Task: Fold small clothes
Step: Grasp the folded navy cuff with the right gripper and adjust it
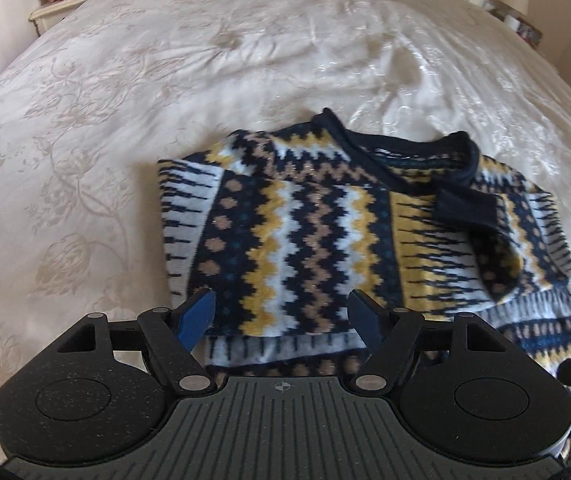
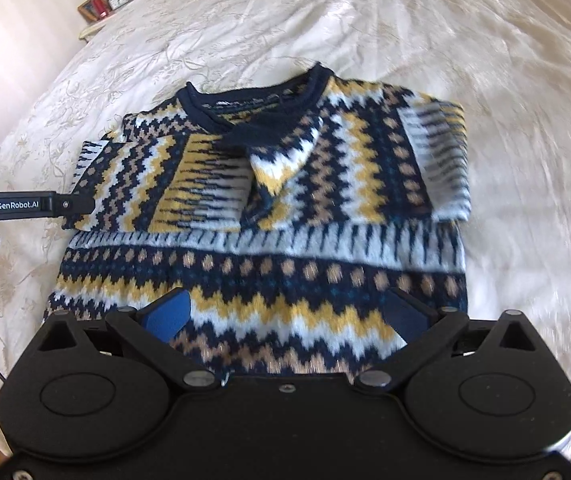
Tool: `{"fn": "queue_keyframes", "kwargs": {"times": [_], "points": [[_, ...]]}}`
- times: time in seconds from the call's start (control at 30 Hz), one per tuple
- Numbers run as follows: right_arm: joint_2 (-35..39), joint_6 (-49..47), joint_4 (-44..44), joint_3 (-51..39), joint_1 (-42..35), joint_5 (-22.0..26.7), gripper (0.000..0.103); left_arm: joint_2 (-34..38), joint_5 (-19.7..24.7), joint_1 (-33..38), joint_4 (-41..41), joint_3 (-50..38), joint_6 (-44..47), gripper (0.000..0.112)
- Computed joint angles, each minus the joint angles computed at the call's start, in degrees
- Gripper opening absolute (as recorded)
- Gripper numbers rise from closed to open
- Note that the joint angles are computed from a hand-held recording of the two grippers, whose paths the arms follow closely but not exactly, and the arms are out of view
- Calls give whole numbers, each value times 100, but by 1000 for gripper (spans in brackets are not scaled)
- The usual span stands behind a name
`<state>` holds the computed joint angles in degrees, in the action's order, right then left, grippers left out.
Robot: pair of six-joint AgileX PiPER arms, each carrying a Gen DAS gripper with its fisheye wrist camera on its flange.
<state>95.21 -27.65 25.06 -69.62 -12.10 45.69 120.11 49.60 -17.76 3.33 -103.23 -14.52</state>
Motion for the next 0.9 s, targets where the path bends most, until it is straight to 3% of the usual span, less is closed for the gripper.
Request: {"fn": "queue_keyframes", "kwargs": {"times": [0.23, 0.5, 0.7, 0.9], "points": [[1029, 367, -582, -1319, 583, -9, 102, 750, 559, 166, 71, -774, -63, 72], [2125, 845, -1289, -2575, 820, 127, 102, 971, 797, 188, -20, -1083, -174, 78], [2255, 1823, -1682, -2745, 231, 147, 102, 1010, 853, 217, -63, -1149, -248, 80], [1889, 1116, -773, -2158, -387, -83, 101, 974, 855, 201, -29, -1073, -414, 81]]}}
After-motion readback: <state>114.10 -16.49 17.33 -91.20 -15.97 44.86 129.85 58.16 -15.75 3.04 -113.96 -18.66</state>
